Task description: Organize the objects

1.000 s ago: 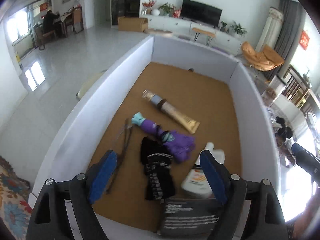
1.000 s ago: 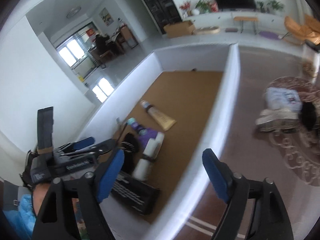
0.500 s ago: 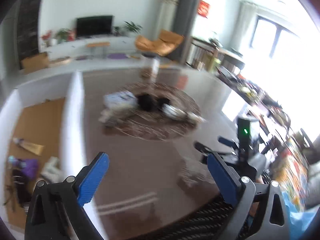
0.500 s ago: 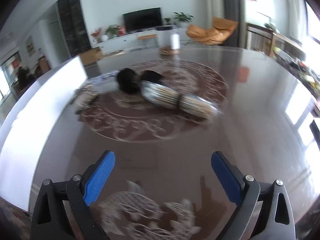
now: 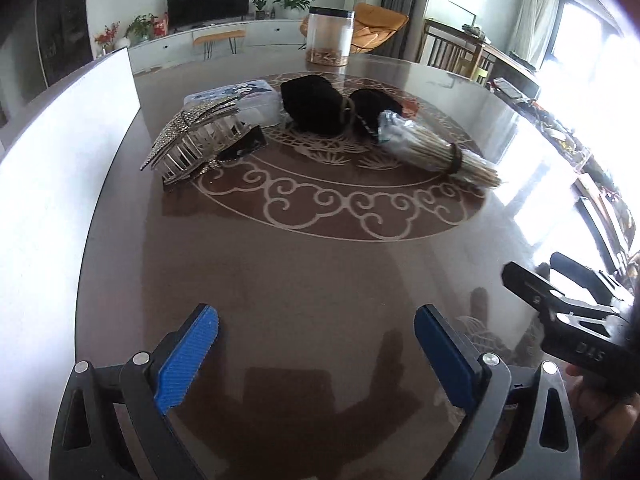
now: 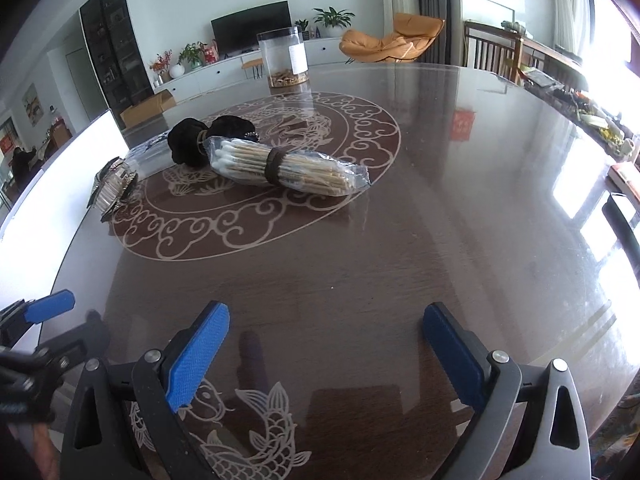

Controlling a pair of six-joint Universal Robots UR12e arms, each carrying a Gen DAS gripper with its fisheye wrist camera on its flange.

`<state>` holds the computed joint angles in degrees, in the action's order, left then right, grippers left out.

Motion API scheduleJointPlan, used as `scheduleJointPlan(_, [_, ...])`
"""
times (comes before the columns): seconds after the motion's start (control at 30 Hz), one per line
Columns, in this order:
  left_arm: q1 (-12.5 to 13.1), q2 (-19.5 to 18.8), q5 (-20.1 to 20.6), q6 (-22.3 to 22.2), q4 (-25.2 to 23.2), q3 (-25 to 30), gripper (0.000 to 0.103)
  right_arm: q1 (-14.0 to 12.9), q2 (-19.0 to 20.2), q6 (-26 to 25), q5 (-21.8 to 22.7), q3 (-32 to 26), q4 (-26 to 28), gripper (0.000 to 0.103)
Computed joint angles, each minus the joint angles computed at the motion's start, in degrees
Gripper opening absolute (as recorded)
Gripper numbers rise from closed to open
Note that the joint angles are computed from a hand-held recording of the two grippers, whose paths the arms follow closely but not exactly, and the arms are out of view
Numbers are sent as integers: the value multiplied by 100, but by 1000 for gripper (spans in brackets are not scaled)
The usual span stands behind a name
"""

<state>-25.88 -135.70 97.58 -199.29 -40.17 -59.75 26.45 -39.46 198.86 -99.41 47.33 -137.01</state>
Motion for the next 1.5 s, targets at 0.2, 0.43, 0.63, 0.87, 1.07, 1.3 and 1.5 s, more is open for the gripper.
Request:
scheduleJointPlan(0.2, [-23,-180,322,228,-319,298,103,83,114,-317,-370,-223,331,103])
scheduleJointPlan(0.43, [-18,-106,282,306,-195,159,103,74,79,-331,-350,-150,265,103])
scheduleJointPlan(0.63, [-26,-55,297,304,-157,75,103,73,68,-336,-352,-129,248,103])
scheduleJointPlan(0.87, [-32,-64,312,297,-171,96,103,75,74,-335,-355,-139,255,103])
scheduleJointPlan(1.07, [-38,-72,319,293,-184,116,103,75,76,-335,-355,-144,258,103])
scheduleJointPlan(1.3, [-42,-69,326,281,-188,119,103,75,76,-336,-355,-144,256,103])
scheduleJointPlan(1.5, [-42,-70,325,284,-185,117,103,75,78,-336,-356,-147,257,103])
